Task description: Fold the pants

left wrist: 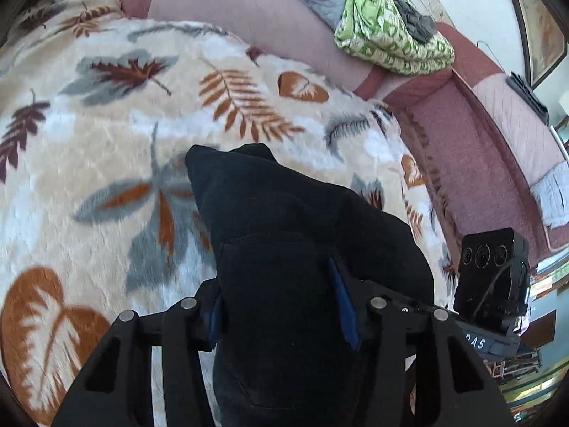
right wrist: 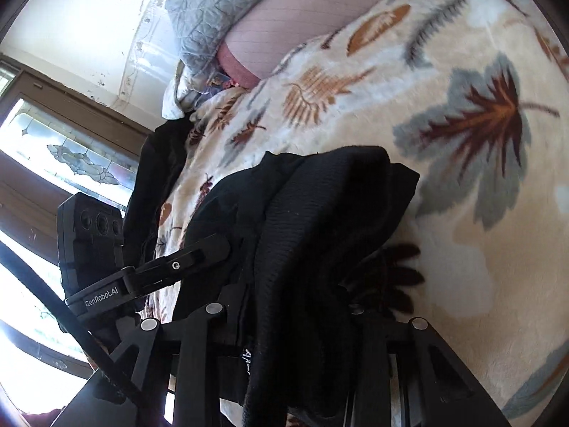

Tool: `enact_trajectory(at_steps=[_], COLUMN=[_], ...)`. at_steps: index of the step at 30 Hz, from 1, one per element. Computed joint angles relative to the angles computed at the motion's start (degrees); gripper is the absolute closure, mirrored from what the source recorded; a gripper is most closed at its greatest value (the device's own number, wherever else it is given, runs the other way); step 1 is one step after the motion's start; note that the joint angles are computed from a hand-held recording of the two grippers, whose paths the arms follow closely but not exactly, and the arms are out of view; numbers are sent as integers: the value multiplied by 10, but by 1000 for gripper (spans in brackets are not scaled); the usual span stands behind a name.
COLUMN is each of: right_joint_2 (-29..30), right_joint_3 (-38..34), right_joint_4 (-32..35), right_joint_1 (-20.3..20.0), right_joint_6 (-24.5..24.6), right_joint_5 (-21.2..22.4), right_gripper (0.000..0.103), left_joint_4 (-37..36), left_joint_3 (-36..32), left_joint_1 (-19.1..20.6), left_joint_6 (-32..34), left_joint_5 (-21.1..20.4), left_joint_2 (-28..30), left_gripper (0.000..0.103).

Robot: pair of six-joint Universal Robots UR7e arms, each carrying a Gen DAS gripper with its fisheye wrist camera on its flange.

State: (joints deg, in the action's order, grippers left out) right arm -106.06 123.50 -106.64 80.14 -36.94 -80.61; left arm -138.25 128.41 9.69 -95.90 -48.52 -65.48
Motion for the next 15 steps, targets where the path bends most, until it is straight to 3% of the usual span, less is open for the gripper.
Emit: enact_trajectory(at_steps=[8, 11, 12, 13, 15], right_joint_2=[114, 170, 188, 208, 237], right_joint_3=[-41, -58, -62, -66, -66], right_joint_4=[-137, -188, -203, -224, -261], right_joint_1=[101, 124, 128, 131, 137], right_joint_6=[51, 68, 73, 76, 78], right_joint_5=[-36, -59, -67, -80, -132], right_gripper=[69, 69, 68, 65, 49], left_joint_4=[55, 61, 93, 110, 70], left_joint_3=[-47, -52, -60, -63, -44], left_joint_1=[94, 131, 143, 158, 170], left_joint_6=[72, 75, 59, 52, 63], left_joint_5=[42, 50, 49, 42, 30], left_joint_2=[-13, -12, -10, -6, -11], left_gripper=[53, 50, 49, 47, 38])
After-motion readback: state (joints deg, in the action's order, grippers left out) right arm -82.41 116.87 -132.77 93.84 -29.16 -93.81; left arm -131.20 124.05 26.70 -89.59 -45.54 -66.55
